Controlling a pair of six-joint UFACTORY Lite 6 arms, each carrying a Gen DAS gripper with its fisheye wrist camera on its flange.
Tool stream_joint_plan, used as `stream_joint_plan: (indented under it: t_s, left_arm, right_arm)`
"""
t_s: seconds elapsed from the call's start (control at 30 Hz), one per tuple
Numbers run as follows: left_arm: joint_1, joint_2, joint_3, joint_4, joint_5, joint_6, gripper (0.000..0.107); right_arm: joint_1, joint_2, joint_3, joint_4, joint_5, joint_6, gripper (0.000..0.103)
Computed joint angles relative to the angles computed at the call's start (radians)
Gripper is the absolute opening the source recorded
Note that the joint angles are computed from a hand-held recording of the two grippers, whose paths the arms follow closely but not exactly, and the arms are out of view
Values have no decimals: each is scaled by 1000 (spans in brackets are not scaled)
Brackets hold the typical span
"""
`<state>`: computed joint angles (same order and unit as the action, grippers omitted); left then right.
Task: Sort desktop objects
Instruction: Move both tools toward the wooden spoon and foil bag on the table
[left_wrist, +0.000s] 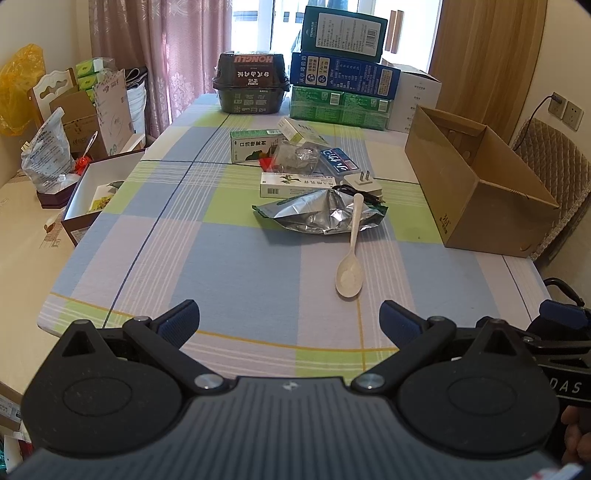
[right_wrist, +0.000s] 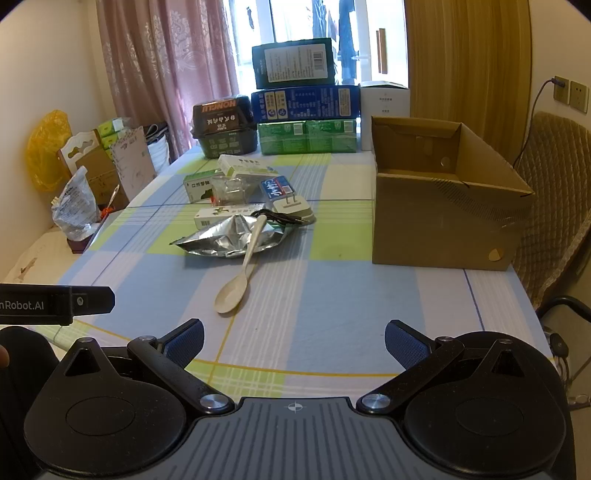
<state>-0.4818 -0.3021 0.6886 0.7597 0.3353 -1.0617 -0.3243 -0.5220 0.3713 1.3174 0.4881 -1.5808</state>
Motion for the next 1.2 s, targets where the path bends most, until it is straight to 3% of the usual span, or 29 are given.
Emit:
stream_joint_plan:
  t_s: [1.2]
  left_arm:
    - [9, -13, -20, -19, -17, -1, 102]
  right_arm:
    - [-16, 39, 9, 23, 19, -29, 101]
